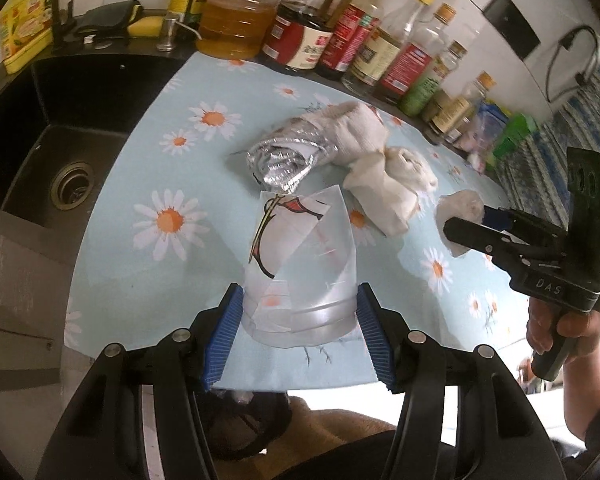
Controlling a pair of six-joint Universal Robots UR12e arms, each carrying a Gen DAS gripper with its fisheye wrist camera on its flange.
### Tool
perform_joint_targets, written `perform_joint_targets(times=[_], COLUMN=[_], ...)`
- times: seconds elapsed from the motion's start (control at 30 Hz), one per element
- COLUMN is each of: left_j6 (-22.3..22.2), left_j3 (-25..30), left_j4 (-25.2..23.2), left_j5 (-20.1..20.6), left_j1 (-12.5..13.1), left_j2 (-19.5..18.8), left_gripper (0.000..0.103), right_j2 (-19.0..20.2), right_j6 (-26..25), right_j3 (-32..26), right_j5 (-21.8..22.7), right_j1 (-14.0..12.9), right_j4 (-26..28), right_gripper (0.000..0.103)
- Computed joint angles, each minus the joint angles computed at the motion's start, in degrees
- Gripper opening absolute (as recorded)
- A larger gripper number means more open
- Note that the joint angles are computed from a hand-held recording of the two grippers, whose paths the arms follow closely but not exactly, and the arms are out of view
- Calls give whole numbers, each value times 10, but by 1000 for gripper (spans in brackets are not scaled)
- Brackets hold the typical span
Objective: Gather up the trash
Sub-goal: 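Carry the cup with the left tool while the right tool carries the bag into the bin, releasing both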
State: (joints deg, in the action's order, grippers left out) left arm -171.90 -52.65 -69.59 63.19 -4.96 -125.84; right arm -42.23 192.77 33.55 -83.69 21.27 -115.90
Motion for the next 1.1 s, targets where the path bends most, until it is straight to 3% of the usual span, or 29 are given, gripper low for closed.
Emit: perform_joint_targets(times=[0.53, 0.83, 1.1], left_j6=[158, 214, 228], left_j3=[-62, -91, -121], left_j4=[-93, -139, -162], left_j5=[-46, -46, -41], left_j1=[28, 38, 46], left_j2=[41, 56, 68], left_gripper=[56, 56, 56], right_j2=[-29, -30, -26], right_j6=[139, 192, 218], right_j3=[70, 88, 96], right_j5=[-39, -35, -19], right_j1=[54, 77, 87], right_j4=[-26, -23, -14], right_gripper=[54, 54, 54])
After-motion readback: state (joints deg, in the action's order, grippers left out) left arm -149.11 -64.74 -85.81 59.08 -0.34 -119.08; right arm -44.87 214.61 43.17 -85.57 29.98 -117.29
